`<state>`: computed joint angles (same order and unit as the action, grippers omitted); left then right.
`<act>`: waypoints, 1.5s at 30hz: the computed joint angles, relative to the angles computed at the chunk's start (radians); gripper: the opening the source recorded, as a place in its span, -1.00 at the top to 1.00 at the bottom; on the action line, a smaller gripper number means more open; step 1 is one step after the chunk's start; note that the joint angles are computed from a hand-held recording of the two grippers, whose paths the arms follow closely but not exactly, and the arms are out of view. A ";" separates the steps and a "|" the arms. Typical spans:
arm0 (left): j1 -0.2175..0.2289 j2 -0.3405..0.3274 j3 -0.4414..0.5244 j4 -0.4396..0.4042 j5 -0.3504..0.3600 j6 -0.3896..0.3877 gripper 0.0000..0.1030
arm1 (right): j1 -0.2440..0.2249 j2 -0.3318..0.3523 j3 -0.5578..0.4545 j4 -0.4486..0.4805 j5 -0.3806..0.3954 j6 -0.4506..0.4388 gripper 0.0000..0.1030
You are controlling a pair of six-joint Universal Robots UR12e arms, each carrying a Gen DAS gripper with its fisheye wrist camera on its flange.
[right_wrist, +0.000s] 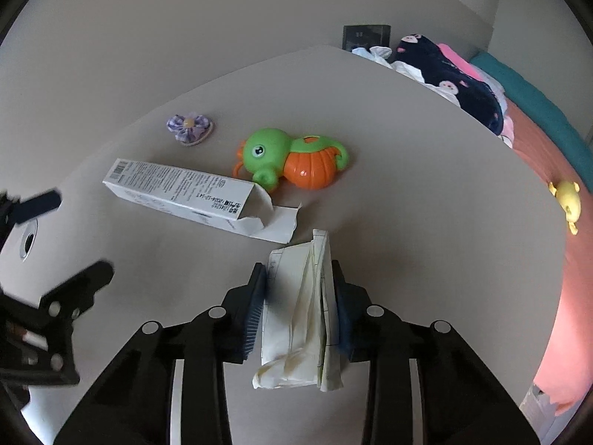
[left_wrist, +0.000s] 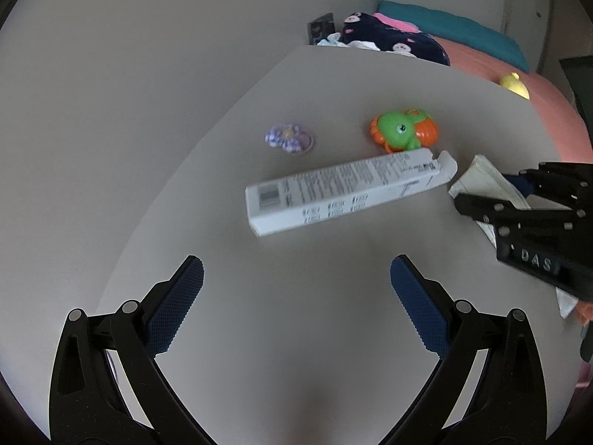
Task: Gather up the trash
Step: 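Grasp the white box with the left tool while the right tool holds the white cloth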
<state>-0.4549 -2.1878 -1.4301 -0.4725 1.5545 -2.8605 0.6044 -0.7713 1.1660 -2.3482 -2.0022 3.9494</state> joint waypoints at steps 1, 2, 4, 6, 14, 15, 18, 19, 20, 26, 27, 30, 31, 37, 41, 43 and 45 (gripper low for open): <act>-0.001 -0.004 0.008 -0.002 -0.001 0.010 -0.90 | -0.001 -0.004 0.009 -0.011 0.003 0.005 0.33; -0.004 -0.011 0.019 -0.003 -0.002 0.027 -0.90 | -0.002 -0.008 0.018 -0.021 0.006 0.012 0.33; -0.011 -0.025 0.042 -0.009 0.002 0.065 -0.90 | -0.006 -0.020 0.042 -0.050 0.020 0.036 0.34; -0.018 -0.040 0.065 -0.015 0.017 0.095 -0.90 | -0.011 -0.033 0.068 -0.081 0.035 0.058 0.34; -0.034 -0.094 0.147 -0.083 0.049 0.181 -0.90 | -0.023 -0.081 0.157 -0.145 0.043 0.105 0.33; -0.034 -0.102 0.161 -0.100 0.047 0.175 -0.90 | -0.023 -0.085 0.164 -0.148 0.041 0.110 0.34; -0.036 -0.116 0.188 -0.122 0.051 0.173 -0.90 | -0.022 -0.096 0.179 -0.151 0.034 0.118 0.33; -0.038 -0.121 0.203 -0.144 0.058 0.173 -0.90 | -0.022 -0.099 0.184 -0.152 0.033 0.118 0.33; -0.041 -0.124 0.211 -0.159 0.061 0.174 -0.90 | -0.020 -0.101 0.186 -0.151 0.029 0.120 0.33; -0.053 -0.132 0.249 -0.242 0.048 0.252 -0.89 | -0.018 -0.111 0.206 -0.168 0.034 0.128 0.33; -0.058 -0.137 0.255 -0.243 0.062 0.273 -0.89 | -0.017 -0.113 0.209 -0.170 0.036 0.131 0.33; -0.068 -0.151 0.286 -0.271 0.076 0.316 -0.89 | -0.018 -0.121 0.221 -0.174 0.046 0.143 0.34; -0.069 -0.154 0.294 -0.284 0.076 0.315 -0.85 | -0.018 -0.125 0.226 -0.177 0.045 0.146 0.33; -0.072 -0.126 0.255 -0.292 0.044 0.237 0.04 | -0.016 -0.146 0.254 -0.204 0.033 0.154 0.33; -0.083 -0.095 0.193 -0.250 0.078 0.155 0.19 | -0.011 -0.157 0.274 -0.229 0.028 0.168 0.33; -0.086 -0.082 0.170 -0.243 0.093 0.099 0.21 | -0.008 -0.162 0.286 -0.246 0.029 0.179 0.33; -0.086 -0.064 0.138 -0.228 0.098 0.051 0.22 | -0.005 -0.168 0.297 -0.262 0.033 0.192 0.33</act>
